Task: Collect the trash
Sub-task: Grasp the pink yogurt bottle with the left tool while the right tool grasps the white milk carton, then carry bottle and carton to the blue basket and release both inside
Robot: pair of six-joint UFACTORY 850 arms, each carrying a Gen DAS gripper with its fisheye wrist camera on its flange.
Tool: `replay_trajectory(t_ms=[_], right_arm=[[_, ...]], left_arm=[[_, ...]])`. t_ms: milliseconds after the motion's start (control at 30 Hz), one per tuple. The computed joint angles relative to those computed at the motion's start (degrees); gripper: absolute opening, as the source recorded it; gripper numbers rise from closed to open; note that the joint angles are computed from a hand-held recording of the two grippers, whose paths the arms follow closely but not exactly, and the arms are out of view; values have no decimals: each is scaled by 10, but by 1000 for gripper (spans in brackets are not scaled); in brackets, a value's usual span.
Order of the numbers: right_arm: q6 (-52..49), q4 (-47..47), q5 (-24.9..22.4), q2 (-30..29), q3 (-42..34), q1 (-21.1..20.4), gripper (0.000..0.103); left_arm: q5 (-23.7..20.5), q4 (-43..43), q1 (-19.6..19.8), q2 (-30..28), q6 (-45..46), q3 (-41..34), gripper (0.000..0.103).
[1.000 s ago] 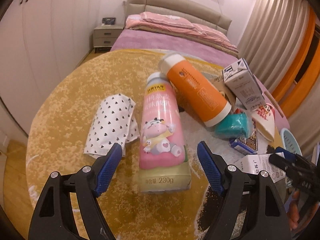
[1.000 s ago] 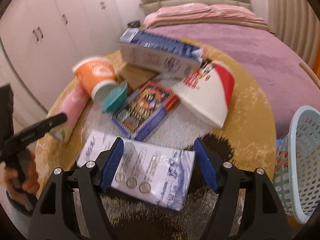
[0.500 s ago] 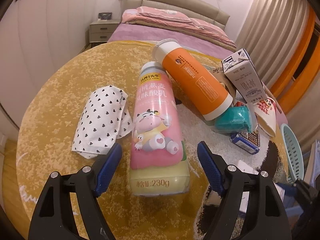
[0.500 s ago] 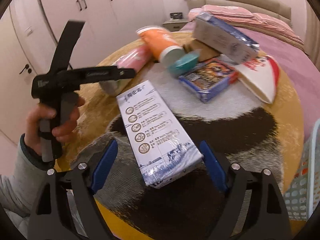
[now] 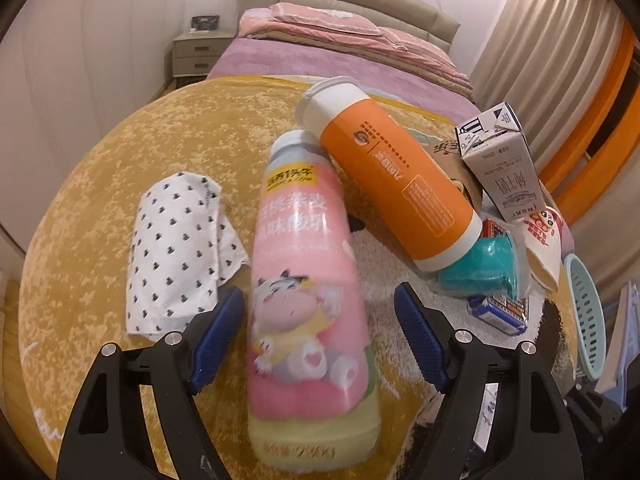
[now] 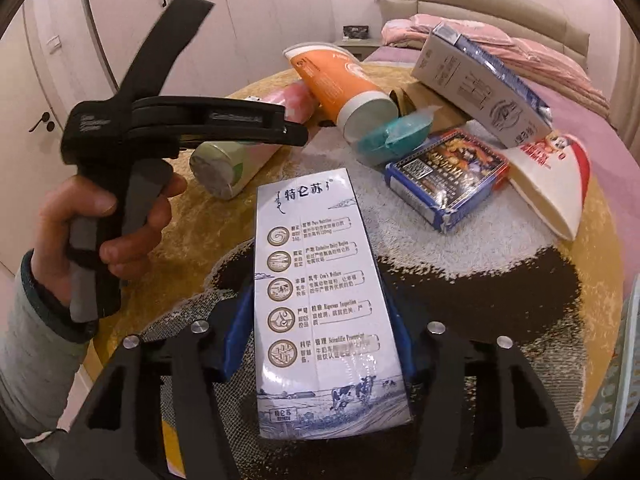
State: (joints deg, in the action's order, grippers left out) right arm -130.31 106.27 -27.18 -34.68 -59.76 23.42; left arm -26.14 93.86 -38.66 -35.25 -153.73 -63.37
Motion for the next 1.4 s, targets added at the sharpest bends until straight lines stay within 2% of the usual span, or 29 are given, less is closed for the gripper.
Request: replay_trajectory(t_ms=[67, 133, 167, 267, 333, 400, 700, 833, 967, 1100, 1200, 1400], right_arm=[[-12, 12, -1, 4, 3, -3, 52], [-16, 16, -9, 11, 8, -9, 51], [-23, 24, -14, 16, 13, -13, 51], [-34, 39, -31, 30, 24, -25, 51], [-36, 43, -46, 40, 32, -38, 51], [-29, 43, -60, 45, 32, -48, 51], [-11, 57, -92, 64, 38, -81, 51], [-14, 76, -105, 75, 44, -100, 51], [-27, 113, -107, 83, 49, -119, 51], [-32, 157, -103, 87, 49, -150, 51], [-29, 192, -86, 83, 43, -173, 51], [59, 177, -40, 46, -3, -225, 51]], left_arm=[[-7, -33, -1, -7, 43, -12, 67], [-24, -92, -4, -14, 114, -26, 51], [-27, -103, -6, -14, 129, -27, 50], [-13, -48, -7, 1, 65, -4, 50], [-12, 30, -14, 20, -29, 25, 49], [-18, 78, -25, 35, -85, 46, 48], [-59, 179, -77, 77, -219, 93, 48], [-75, 194, -88, 91, -221, 94, 48], [-91, 202, -103, 87, -191, 65, 47], [-77, 229, -102, 68, -167, 20, 48], [-51, 257, -98, 37, -149, -34, 47], [27, 272, -89, -52, -92, -179, 48]])
